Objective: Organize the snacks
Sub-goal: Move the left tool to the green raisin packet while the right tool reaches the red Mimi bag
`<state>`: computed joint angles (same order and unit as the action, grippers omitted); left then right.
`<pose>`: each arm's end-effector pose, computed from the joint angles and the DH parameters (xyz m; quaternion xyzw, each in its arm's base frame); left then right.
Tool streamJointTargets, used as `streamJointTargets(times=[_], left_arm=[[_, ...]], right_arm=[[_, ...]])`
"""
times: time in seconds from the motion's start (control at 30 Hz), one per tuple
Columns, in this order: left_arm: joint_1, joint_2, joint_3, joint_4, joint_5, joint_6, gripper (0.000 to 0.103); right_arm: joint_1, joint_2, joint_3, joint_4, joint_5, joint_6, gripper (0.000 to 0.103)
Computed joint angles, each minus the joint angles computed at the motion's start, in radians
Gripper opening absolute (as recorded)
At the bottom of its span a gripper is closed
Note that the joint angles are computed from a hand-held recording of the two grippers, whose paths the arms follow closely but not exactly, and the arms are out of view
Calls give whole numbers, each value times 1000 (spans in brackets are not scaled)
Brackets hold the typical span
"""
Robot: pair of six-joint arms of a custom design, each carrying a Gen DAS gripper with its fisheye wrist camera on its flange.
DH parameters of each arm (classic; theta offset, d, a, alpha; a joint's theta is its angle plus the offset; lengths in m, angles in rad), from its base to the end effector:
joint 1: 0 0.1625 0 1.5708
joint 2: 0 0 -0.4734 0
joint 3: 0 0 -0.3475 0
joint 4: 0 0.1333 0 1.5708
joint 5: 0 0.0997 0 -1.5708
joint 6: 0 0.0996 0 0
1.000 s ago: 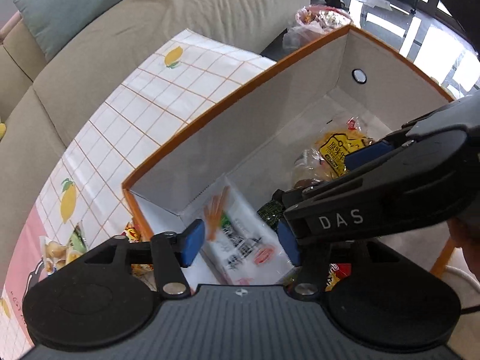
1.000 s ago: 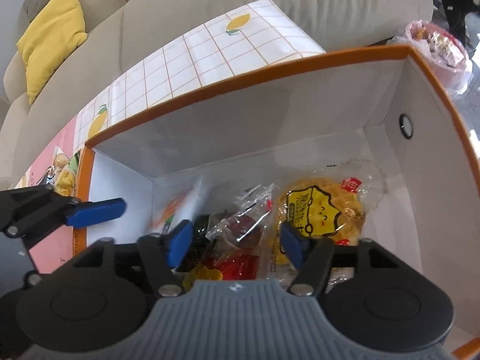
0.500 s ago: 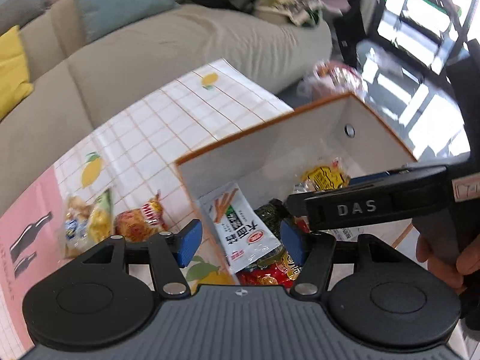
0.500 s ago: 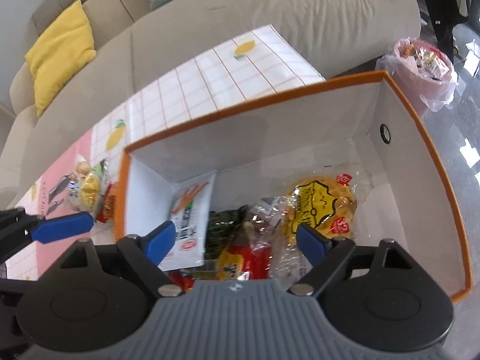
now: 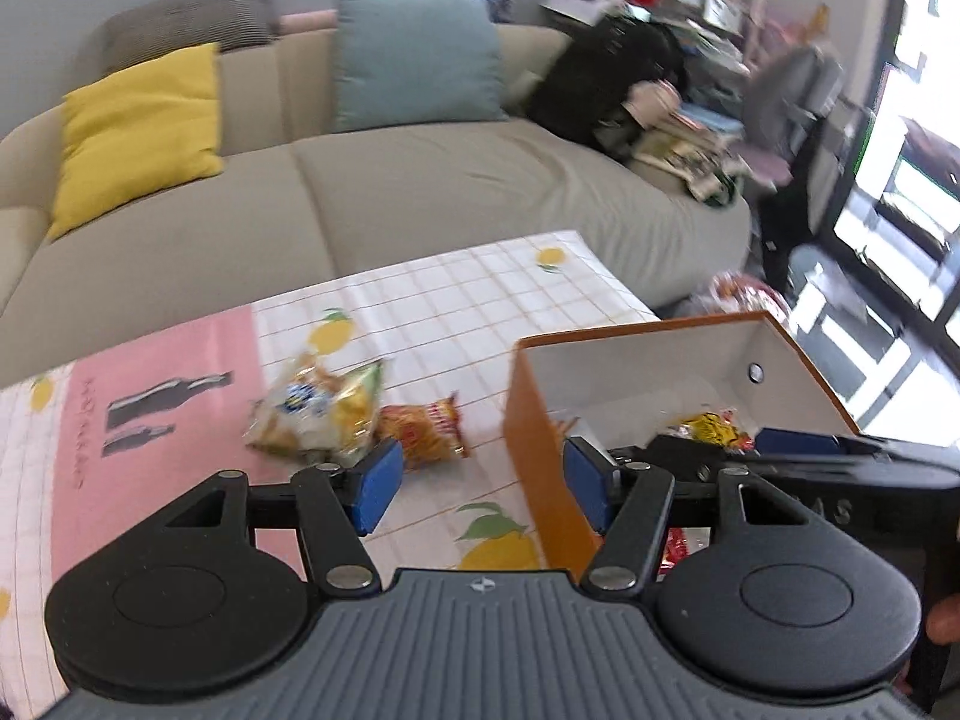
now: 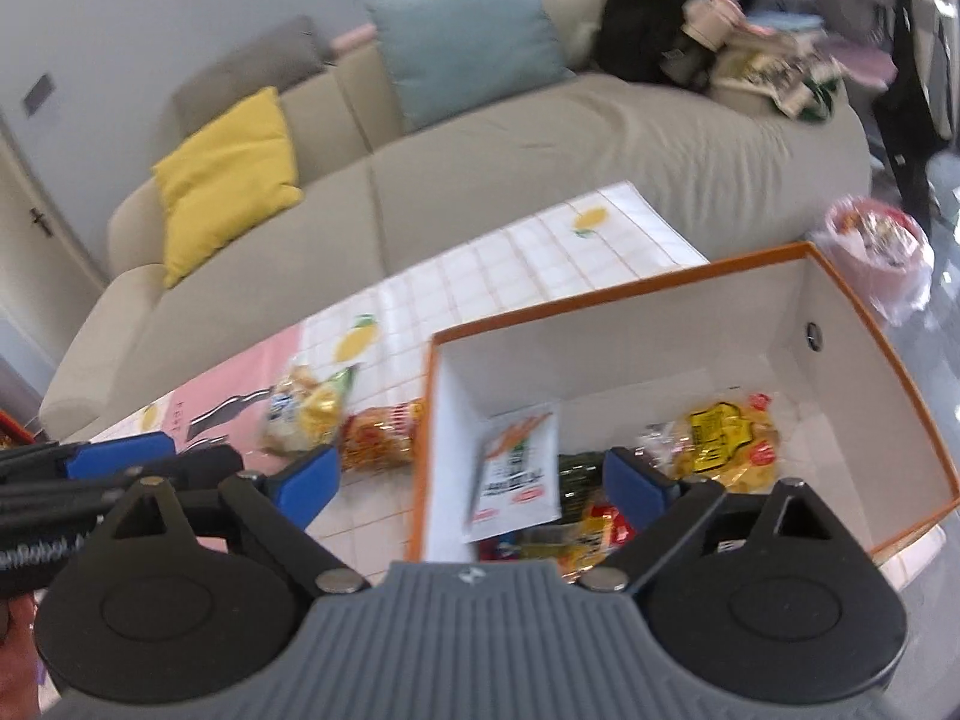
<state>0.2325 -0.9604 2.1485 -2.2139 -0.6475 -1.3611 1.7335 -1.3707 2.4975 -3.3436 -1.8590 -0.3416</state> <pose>-0.3940 -0.3119 0.1250 0.1100 0.8636 -0.3657 0.3292 0.1652 -0.3584 0.2964 0.1900 -0.9202 0.3007 0.1637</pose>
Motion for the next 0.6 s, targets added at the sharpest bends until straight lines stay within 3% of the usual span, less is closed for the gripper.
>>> streamJointTargets(times=[0.2,0.3,0.6], left_arm=[[-37,-76,111,44,-28,-164,73],[-48,-116,157,68,-42,-231,73],[-19,-221,259,-1,-36,-214,73]], right_arm=[[44,72,101,-179,9,-45,92],[87,138,109,-228,-39,-75,91],[163,303,47,-298,-76,-188,85]])
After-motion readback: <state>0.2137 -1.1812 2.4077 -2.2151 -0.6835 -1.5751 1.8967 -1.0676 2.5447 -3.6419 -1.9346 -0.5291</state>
